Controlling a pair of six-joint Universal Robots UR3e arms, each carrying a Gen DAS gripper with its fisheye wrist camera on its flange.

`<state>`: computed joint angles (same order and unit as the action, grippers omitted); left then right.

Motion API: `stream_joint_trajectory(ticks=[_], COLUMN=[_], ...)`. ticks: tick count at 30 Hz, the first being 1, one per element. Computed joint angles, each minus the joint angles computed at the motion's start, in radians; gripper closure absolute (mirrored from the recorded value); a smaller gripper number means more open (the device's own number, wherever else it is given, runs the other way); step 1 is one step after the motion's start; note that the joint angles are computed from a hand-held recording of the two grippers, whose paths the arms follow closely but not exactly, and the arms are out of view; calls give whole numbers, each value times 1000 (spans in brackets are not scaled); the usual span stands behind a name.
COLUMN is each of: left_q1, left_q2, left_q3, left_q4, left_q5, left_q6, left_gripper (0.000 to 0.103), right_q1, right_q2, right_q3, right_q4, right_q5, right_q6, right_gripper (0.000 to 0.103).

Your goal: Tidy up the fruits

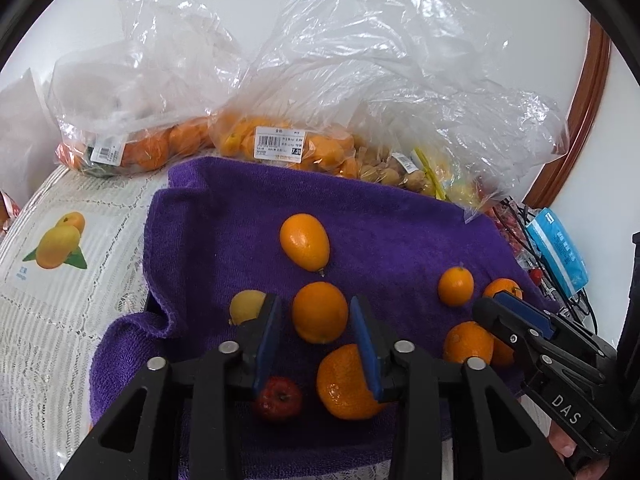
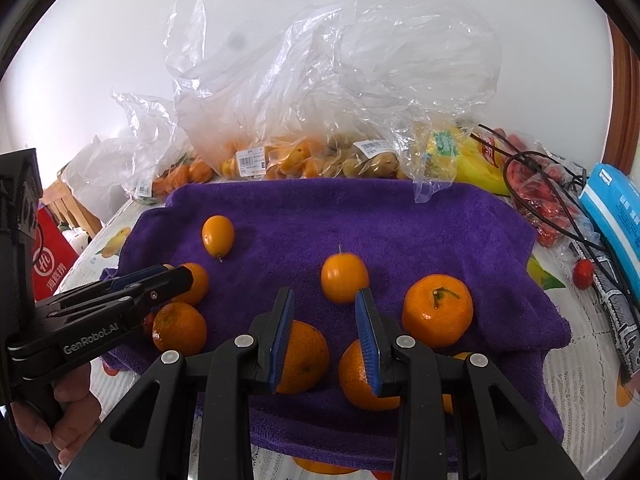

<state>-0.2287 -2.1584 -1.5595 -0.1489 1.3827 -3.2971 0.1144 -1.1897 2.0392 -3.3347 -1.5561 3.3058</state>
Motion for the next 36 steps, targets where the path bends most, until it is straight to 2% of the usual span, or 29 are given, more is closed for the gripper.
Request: stream_joint_trajectory(ticks=[4, 7, 13, 19, 21, 25, 27, 29, 33, 36], left_q1=[-4, -9, -11, -33, -29, -14, -14, -16, -56, -73], left_q2=[10, 15, 42, 122, 178, 331, 405, 498, 644, 748], left_q3=[-15, -15, -29, -77, -114, -261, -314, -370, -461, -511], left_q4=[24, 21, 15, 6, -29, -18, -43, -88, -108, -152], left_q5=[4, 10, -1, 16, 1, -21, -26, -42, 33, 58], left_q6=[0, 6, 8, 21, 13, -13, 1, 37, 58, 56], left_gripper=[52, 49, 46, 39, 38, 32, 26, 25, 18, 18], right_q1=[-1, -3, -8, 16, 36, 105, 154, 200, 319, 408], right_q2=[-7, -16, -49, -142, -207, -356, -434, -491, -597, -673], right_q3=[10, 16, 36, 52, 52, 78, 93, 94, 104, 103], right_q4=[-18, -23, -26, 40, 108, 222, 284, 354, 484, 614], right_q5=[-10, -19, -18, -64, -95, -193, -258, -313, -451, -529], right_q6=[8, 15, 15, 23, 30, 56, 85, 110, 187, 276], right_gripper=[65, 57, 48, 48, 48, 42, 41, 41, 41, 41])
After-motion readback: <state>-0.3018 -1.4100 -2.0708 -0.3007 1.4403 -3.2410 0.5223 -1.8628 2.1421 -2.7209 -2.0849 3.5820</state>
